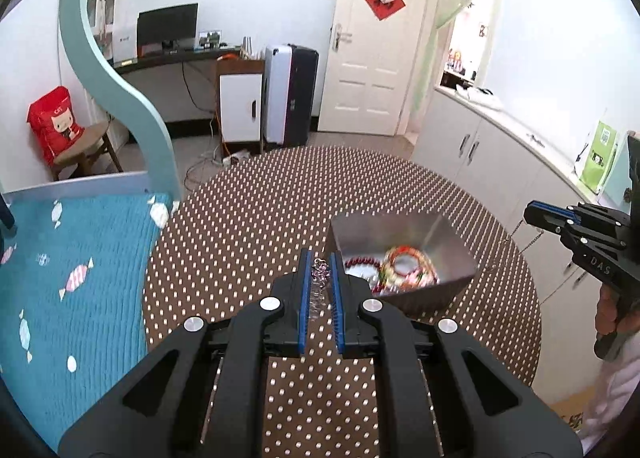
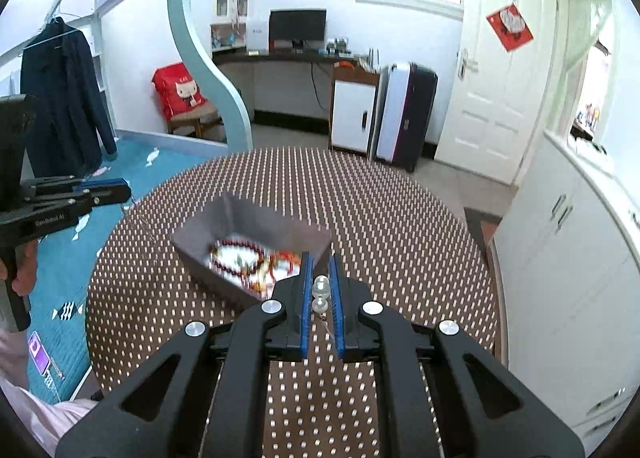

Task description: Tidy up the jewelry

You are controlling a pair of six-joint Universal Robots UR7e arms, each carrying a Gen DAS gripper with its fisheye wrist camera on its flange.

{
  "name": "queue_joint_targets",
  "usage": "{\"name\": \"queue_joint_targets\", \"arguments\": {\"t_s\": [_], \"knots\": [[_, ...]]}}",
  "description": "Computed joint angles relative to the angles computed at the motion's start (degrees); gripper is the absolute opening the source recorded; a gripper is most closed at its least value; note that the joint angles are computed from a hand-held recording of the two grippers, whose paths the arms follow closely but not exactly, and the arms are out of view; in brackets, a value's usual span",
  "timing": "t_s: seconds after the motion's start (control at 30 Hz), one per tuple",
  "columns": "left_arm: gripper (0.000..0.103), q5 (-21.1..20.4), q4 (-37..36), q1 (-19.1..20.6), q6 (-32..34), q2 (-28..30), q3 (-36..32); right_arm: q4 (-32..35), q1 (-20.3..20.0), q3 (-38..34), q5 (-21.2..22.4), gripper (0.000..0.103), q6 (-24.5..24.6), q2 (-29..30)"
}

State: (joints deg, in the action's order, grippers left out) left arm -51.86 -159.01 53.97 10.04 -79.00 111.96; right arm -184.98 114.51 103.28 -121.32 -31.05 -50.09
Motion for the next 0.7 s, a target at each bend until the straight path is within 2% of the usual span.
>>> {"name": "queue_joint_targets", "arguments": {"t_s": [0.33, 0.7], "knots": [[0.009, -3.9, -1.3, -1.9, 2.1, 4.3, -6.1, 0.6, 0.9, -6.2, 6.7, 0.008, -4.9, 1.6], [0.009, -6.2, 3.0, -0.3, 0.2, 10.3, -10.0, 9.2, -0.8, -10.9, 9.8, 0.008, -3.7, 4.6]]}}
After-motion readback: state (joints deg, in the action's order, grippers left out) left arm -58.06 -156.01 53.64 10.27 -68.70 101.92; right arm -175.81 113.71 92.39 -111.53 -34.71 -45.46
